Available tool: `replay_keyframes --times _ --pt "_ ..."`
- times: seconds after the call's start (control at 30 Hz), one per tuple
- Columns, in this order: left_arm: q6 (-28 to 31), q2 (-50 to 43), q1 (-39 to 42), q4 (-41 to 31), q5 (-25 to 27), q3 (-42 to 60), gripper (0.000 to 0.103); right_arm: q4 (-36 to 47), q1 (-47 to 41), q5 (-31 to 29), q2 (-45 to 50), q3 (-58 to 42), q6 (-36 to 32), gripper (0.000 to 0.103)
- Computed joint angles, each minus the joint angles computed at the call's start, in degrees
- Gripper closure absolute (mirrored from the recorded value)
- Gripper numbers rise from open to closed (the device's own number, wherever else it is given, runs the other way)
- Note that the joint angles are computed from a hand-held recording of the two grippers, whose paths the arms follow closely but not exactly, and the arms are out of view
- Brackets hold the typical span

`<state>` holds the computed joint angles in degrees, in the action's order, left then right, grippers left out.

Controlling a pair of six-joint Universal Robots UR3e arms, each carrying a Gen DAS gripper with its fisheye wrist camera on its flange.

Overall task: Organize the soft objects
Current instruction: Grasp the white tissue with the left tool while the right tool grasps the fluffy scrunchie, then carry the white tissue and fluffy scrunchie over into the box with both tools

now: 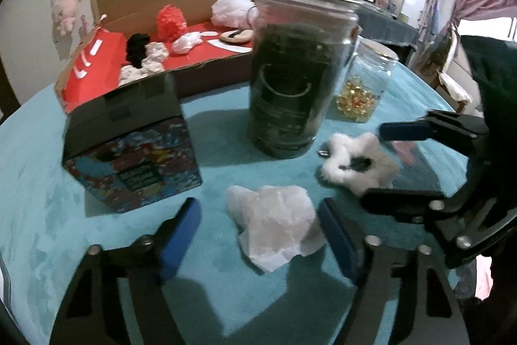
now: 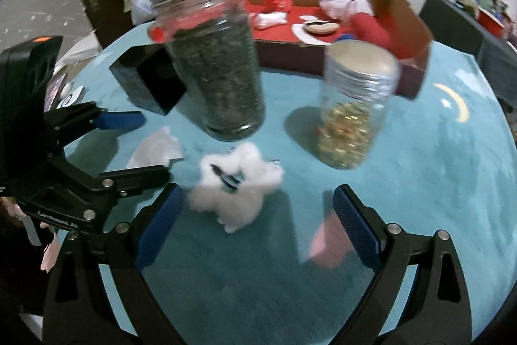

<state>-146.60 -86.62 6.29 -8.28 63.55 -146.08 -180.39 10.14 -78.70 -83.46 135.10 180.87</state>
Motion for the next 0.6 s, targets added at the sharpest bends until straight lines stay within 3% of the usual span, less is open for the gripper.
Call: replay_keyframes --times 0.07,0.1,0.13,0.17,0.27,0.3,0.6 --pt "0.7 -0.1 -0.3 1.2 -0.1 -0.6 0.05 0.7 -0.1 2.1 2.2 -1.9 -1.3 0.022" --pt "0.9 0.0 -0.2 1.2 -0.5 -0.7 0.054 0.8 0.0 2.6 3.0 -2.7 -1.7 0.037" --pt "1.2 0.3 0.2 0.6 -1.0 -0.6 0.064 0.2 0.7 1.8 4.0 -3.3 -1.8 0.049" --pt "1.4 0.6 0.6 0.0 -1.4 -0.6 0.075 -0.4 1.7 0.5 4.6 -3.7 -2.1 0.05" --pt "2.4 2.3 2.4 -3.9 -3.6 -0.1 0.078 -3.6 0.0 4.8 3.9 -1.4 -2.8 0.057" --pt "2.7 3.4 2.9 -5.3 -4.3 -0.1 0.079 -3.7 -0.2 5.2 3.5 -1.0 -3.0 0.073" --pt "6.4 11.4 6.1 -15.2 -9.6 0.7 0.079 -5.4 -2.7 8.5 -2.3 3.5 -0.6 0.073"
